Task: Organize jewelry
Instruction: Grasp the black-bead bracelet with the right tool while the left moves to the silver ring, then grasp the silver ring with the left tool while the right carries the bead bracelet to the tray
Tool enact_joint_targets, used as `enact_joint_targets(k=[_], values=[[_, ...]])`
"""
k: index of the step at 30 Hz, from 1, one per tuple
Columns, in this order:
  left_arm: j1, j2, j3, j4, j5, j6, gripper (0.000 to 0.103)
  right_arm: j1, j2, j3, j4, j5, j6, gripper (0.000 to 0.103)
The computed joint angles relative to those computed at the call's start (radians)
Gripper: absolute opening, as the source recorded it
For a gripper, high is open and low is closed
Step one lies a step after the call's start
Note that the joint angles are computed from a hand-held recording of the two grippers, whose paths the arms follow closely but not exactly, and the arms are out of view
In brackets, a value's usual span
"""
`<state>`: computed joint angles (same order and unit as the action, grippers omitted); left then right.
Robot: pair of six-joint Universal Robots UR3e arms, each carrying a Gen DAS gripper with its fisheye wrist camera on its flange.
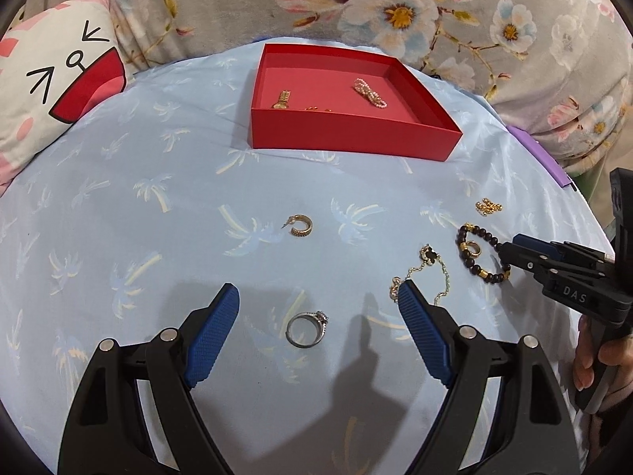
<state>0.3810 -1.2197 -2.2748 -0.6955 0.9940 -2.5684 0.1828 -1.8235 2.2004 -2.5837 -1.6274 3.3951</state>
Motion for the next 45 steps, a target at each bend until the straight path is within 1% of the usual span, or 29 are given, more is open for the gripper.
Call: enact_joint_targets(k=[2, 3, 6, 8, 10, 16, 21, 25, 27, 29, 31, 32, 34, 35, 36, 39, 45], values=[[-0.006, -0.002, -0.004, 0.009, 0.005, -0.001, 0.08, 0.002, 0.014, -0.005, -0.005, 0.003, -0.001, 0.03], [-0.014, -0.008, -0.007, 0.021, 0.014, -0.004, 0.08, 0.008, 0.029, -0.012, -0.007, -0.003, -0.001, 0.027], [-0.022, -0.01, -0.01, 0.03, 0.022, -0.001, 0.08, 0.03, 0.053, -0.027, -0.014, -0.031, -0.001, 0.025], [-0.022, -0.011, -0.011, 0.034, 0.022, -0.002, 0.08, 0.034, 0.063, -0.033, -0.017, -0.037, -0.001, 0.021], [-0.024, -0.019, -0.008, 0.037, 0.025, -0.006, 0.08, 0.033, 0.068, -0.037, -0.018, -0.036, -0.004, 0.008], [-0.022, -0.029, 0.0, 0.031, 0.025, -0.006, 0.078, 0.021, 0.056, -0.025, -0.033, -0.027, 0.007, 0.007], [-0.014, -0.028, 0.01, -0.006, 0.026, 0.016, 0.071, 0.001, 0.007, -0.014, -0.042, -0.007, 0.017, 0.007], [0.011, 0.007, -0.002, -0.072, 0.013, 0.067, 0.066, -0.005, -0.034, -0.02, -0.037, 0.008, 0.03, 0.007], [0.014, 0.02, -0.013, -0.071, 0.017, 0.073, 0.06, -0.004, -0.043, -0.026, -0.033, 0.017, 0.035, 0.007], [0.007, 0.022, -0.017, -0.06, 0.026, 0.068, 0.059, -0.009, -0.052, -0.028, -0.027, 0.035, 0.037, 0.007], [-0.003, 0.019, -0.021, -0.04, 0.037, 0.06, 0.052, -0.02, -0.063, -0.027, -0.02, 0.06, 0.036, 0.007], [-0.007, 0.02, -0.025, -0.029, 0.042, 0.057, 0.047, -0.023, -0.069, -0.028, -0.016, 0.066, 0.037, 0.007], [-0.01, 0.019, -0.027, -0.025, 0.042, 0.061, 0.041, -0.033, -0.085, -0.029, -0.01, 0.082, 0.039, 0.007], [-0.012, 0.02, -0.029, -0.022, 0.043, 0.063, 0.035, -0.039, -0.093, -0.03, -0.009, 0.091, 0.039, 0.007], [-0.012, 0.018, -0.028, -0.023, 0.04, 0.068, 0.03, -0.042, -0.1, -0.032, -0.007, 0.097, 0.04, 0.007], [-0.013, 0.019, -0.027, -0.032, 0.034, 0.082, 0.02, -0.038, -0.113, -0.034, -0.007, 0.088, 0.043, 0.007], [-0.013, 0.023, -0.028, -0.038, 0.031, 0.084, 0.019, -0.037, -0.129, -0.048, 0.003, 0.085, 0.043, 0.007]])
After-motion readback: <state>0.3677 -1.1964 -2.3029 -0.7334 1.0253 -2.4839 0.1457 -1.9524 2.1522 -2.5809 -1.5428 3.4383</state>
